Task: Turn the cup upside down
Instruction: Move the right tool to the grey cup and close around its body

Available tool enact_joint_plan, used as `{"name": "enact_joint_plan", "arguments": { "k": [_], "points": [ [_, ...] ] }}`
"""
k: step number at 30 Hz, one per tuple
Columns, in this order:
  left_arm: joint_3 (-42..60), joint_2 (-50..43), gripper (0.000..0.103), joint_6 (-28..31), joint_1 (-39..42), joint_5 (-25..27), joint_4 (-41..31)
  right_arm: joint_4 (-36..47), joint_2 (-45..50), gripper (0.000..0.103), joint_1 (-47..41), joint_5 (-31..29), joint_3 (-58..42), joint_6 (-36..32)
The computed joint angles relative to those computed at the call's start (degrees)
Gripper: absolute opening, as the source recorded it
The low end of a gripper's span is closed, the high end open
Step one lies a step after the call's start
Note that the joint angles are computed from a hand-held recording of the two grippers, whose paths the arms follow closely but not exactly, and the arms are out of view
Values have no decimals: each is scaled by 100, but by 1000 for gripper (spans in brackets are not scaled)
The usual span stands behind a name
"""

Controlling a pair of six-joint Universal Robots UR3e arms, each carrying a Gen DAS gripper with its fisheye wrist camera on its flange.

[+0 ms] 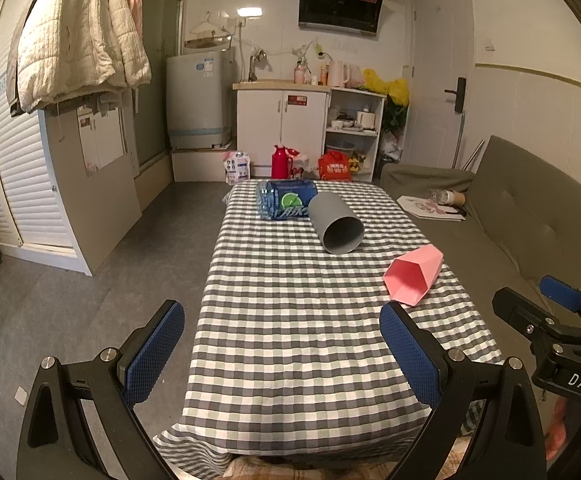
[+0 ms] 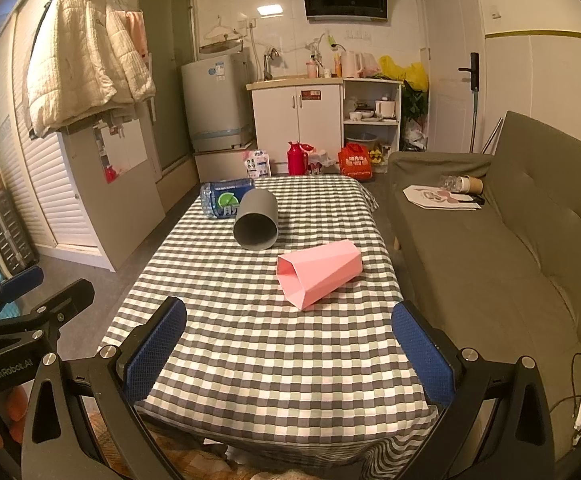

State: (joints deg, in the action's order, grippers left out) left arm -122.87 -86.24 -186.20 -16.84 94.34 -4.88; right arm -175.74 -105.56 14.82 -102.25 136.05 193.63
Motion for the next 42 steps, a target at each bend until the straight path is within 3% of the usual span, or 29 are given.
{"name": "enact_joint_plan", "arguments": {
  "k": [6, 10, 20, 25, 32, 34, 38, 42],
  "points": [
    [343, -503, 101, 61, 179, -157, 102, -103, 407, 103, -172, 168, -236, -144],
    [929, -1036, 101, 135, 392, -248, 0, 148, 1045, 103, -288, 270, -1022, -325],
    [2749, -2657, 101, 371, 1094, -398, -482, 1381, 4118, 103, -305, 661, -4888, -670],
    [3305, -3294, 101, 523, 1392, -431, -551, 2583, 5880, 100, -373, 643, -7338, -518],
    [3619, -3811, 101, 557, 1569, -514, -750, 4073, 7190, 92, -457, 626, -9453, -180],
    [3554, -3820, 101, 548, 1605, -581, -754, 4369, 7449, 90, -422, 579, -9878, -231],
    [3352, -3696, 101, 643, 1644, -642, -732, 4541, 7508, 72, -358, 450, -9945, -185],
    [3072, -3395, 101, 674, 1688, -672, -739, 4364, 7091, 72, -308, 479, -9289, -142]
  ]
}}
